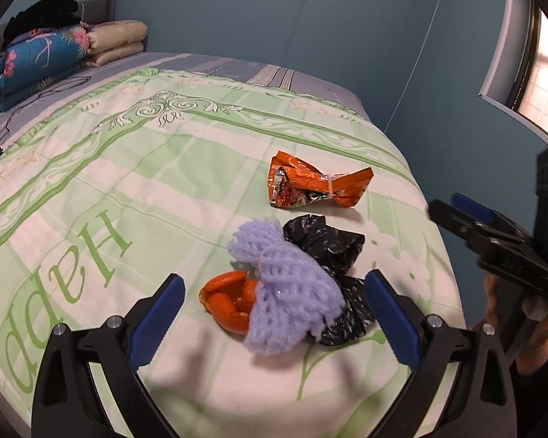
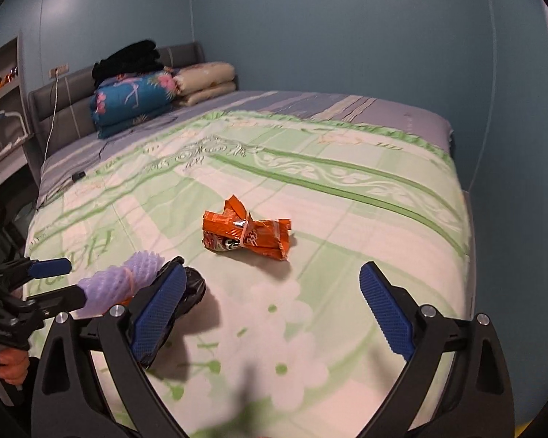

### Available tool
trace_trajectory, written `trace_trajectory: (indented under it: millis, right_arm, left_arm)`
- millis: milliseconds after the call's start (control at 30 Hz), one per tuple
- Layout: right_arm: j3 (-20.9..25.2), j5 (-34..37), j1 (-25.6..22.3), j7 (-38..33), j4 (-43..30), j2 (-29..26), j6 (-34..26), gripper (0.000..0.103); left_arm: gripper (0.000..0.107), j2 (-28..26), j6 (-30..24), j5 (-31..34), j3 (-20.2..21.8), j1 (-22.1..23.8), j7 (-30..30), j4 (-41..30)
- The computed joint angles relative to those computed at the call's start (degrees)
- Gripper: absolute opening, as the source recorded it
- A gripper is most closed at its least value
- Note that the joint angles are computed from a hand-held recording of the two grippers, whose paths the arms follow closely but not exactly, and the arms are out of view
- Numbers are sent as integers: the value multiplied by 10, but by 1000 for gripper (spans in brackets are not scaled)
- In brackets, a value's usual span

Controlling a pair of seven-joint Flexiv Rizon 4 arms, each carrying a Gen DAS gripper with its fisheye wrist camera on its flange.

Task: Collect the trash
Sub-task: 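Move both tools back over the remaining trash on the bed, then grasp the lavender knit net with the left tool while the right tool grasps the orange wrapper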

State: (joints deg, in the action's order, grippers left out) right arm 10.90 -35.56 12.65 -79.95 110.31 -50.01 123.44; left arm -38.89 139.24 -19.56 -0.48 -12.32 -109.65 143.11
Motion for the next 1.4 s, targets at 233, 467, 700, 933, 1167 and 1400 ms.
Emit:
trace_trajectory:
  millis: [233,467,700,933,1167,1400]
  right_arm:
    - [42,-52,-22,31,-96,-53,-91,92]
    - [102,-74,-47,17,-156,-92,-175,92]
    - [131,-47,-32,-34,-206,-118,-251,91]
    - [99,5,13,-63,-234,-123,-279,76]
    - [70,59,49,-93,-232,-115,-277,50]
    - [39,98,87,-114,-232,-106,-265,25]
  left_arm:
    - [95,-22,4,38,-5,27,4,-21]
    - [94,-37,9,73,-11,52,3,-30]
    - [79,-46,3,114,-24,87,-11,-39]
    - [55,-50,-12,101,-17,77,-3,-42]
    - [37,-53,-6,127,-26,99,-13,-39]
    - [29,-52,5,143,-29,107,-23,-33]
